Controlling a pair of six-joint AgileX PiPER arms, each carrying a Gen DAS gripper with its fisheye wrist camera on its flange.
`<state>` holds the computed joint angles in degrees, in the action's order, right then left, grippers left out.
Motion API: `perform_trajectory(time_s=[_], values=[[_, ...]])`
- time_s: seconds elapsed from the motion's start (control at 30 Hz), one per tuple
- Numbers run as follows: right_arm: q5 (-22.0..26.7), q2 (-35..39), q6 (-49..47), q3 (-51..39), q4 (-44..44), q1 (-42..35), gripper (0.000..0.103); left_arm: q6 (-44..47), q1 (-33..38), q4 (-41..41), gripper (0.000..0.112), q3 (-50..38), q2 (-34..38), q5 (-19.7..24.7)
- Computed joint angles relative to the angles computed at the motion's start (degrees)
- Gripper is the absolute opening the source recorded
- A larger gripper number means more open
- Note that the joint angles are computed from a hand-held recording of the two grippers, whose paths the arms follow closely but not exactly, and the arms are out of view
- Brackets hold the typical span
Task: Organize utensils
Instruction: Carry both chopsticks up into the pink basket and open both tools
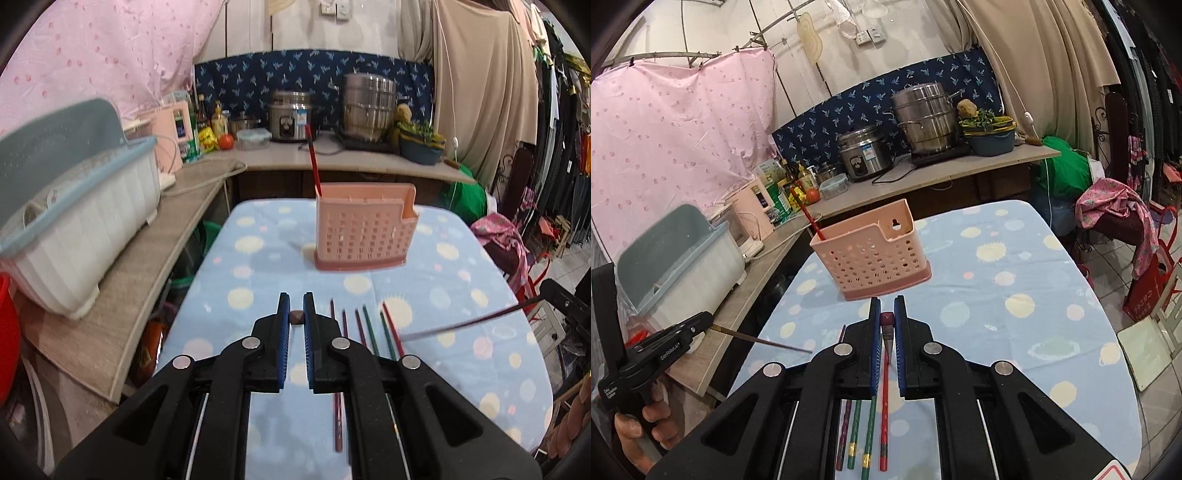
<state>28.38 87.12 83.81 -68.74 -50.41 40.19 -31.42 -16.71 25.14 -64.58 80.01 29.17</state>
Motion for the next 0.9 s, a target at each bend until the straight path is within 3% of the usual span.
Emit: perform_trajectory(time_s=[0.33,0.57,0.77,0.9], values=[[-1.19,5.71,-12.18,-13.54,7.24,-6.02,0.007,12.55,3.13,-12.38,0.007,-20.09,9.35,5.06],[-3.78,11.55,-13.98,-25.63,7.82,-9.7,0.007,12.06,2.46,-11.58,0.007,-35.65,16.12,7.03],[-6.12,19.62,-12.8,-40.2,6.37,-12.17,0.007,10.81,2.03,-10.74,0.007,-53.9,25.08,10.04],[-1.19,29.23,-21.83,-57.46,15.13,-13.54,0.007,10.91,1.63,-10.5,0.007,-69.64,33.73,13.45]])
